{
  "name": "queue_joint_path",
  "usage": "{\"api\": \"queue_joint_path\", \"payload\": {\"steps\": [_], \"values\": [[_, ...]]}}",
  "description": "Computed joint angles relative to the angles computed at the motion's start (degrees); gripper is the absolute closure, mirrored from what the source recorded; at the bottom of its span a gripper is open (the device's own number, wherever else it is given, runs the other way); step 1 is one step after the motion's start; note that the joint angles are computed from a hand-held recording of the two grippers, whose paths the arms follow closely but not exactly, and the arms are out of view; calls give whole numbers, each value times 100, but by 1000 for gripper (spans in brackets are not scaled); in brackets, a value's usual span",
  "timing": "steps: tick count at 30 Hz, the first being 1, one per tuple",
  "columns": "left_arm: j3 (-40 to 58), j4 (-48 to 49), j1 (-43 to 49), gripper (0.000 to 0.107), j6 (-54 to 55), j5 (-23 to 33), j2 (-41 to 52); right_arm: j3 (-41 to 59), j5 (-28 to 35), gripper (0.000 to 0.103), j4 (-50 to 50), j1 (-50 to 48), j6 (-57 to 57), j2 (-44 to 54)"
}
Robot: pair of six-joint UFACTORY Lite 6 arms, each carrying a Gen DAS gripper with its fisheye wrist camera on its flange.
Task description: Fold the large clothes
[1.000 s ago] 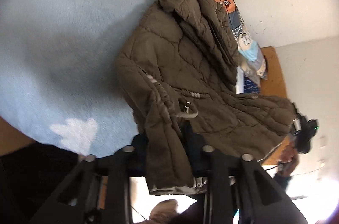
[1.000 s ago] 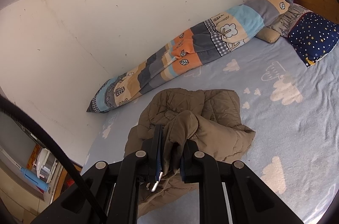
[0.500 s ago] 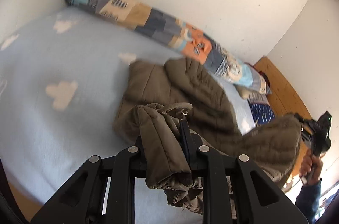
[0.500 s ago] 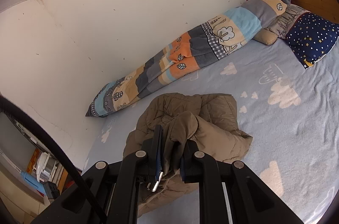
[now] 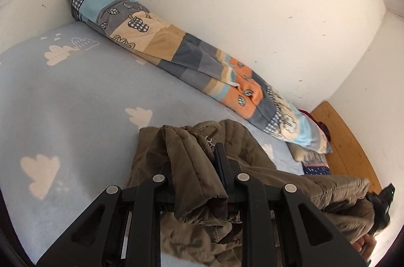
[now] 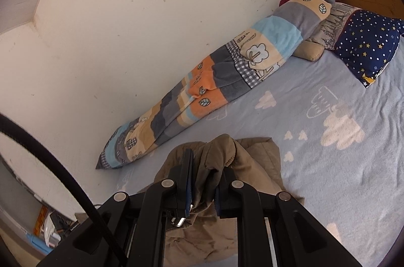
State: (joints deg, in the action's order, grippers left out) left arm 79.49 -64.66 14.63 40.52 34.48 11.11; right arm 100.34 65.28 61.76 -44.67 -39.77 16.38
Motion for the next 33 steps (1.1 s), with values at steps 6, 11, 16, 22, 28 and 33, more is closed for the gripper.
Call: {"api": "queue_joint_path", "payload": {"steps": [6, 11, 16, 22, 28, 33], "values": [[1436, 505, -367, 85, -795, -440, 1719, 700, -767, 88, 142, 540, 166, 1173], [2289, 981, -503, 82, -1269, -489, 2823, 1653, -1231, 88, -80, 899, 622, 2433], [2789, 1243, -603, 75, -1389, -385, 3301, 2203, -1485, 87, -323, 1056, 951, 3329], [2946, 150, -238, 52, -761, 81, 3489, 2775, -1130, 65, -58, 909, 1116, 4000], [2014, -341, -130, 31, -313, -794, 2610, 2302, -1238, 37, 255, 665, 831, 3477], [981, -636, -773, 31, 636, -2171, 1380, 1197, -1499, 37, 514, 972, -142, 2308]]}}
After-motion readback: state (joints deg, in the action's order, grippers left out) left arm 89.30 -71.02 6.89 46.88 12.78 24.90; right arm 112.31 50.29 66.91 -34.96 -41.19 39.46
